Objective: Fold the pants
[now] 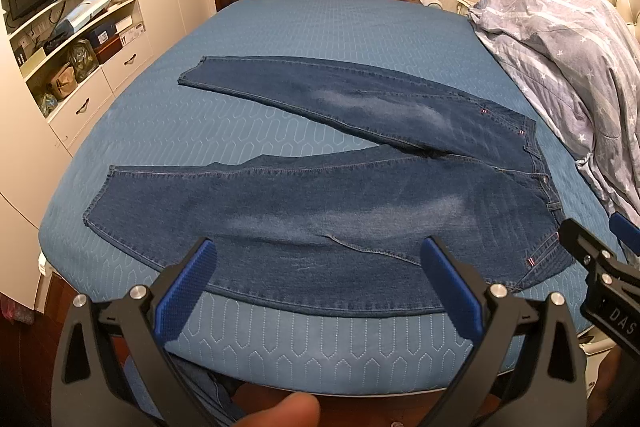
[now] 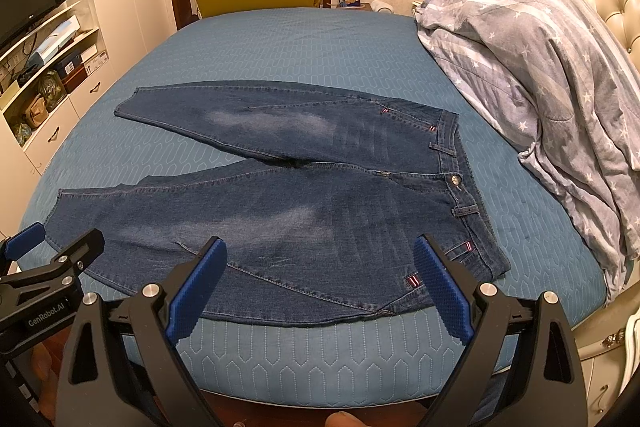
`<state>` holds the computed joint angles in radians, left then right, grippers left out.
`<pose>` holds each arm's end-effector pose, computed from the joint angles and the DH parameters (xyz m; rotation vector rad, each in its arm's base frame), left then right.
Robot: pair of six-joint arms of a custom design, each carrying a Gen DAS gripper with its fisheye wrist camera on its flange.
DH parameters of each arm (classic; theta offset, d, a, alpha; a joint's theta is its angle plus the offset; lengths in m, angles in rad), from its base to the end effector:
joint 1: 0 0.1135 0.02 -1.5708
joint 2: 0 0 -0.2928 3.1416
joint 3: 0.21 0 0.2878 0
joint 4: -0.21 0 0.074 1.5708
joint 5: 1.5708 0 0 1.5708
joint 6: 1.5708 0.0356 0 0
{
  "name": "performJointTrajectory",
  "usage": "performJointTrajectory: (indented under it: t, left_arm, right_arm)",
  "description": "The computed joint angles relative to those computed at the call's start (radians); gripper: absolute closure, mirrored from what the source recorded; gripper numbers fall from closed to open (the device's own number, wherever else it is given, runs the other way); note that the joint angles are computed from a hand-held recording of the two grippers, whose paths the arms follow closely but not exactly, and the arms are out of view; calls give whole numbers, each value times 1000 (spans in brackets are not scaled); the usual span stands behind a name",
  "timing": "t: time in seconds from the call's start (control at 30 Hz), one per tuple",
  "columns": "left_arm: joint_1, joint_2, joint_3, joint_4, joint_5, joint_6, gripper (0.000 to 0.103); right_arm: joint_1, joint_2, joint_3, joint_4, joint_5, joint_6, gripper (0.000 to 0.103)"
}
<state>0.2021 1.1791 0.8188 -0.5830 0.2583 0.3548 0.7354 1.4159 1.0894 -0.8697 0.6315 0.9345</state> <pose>0.2530 0.0426 0.2533 0.2922 2.4544 -0.0881 0.2353 0.1845 0.2737 0.3904 2.3981 -0.1911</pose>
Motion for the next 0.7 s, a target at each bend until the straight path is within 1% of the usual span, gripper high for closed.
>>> performJointTrajectory:
  t: [0.27,0.47,0.53,0.6,0.67,0.7]
  left_arm:
    - [-13,38,12,15,-11,-10,1]
    - [-20,98,35,45,-24,-31,1]
    - [-10,123,37,65,12,-45,1]
    - [-2,147,23,121,52,-51,1]
    - [6,187,10,182,86,-32,1]
    - [18,244,27,182,128,-3,1]
  right_arm:
    - [7,12,-19,25,-9,9,12]
    - [-41,9,-52,75,-57,-26,11]
    - [-62,3,-68,105,-77,-49,11]
    - [-89,-11,-88,147,-107,-89,11]
    - [-138,-29,-113,190,-146,-137,11]
    - [-176,-47,-131,224,-182,-174,11]
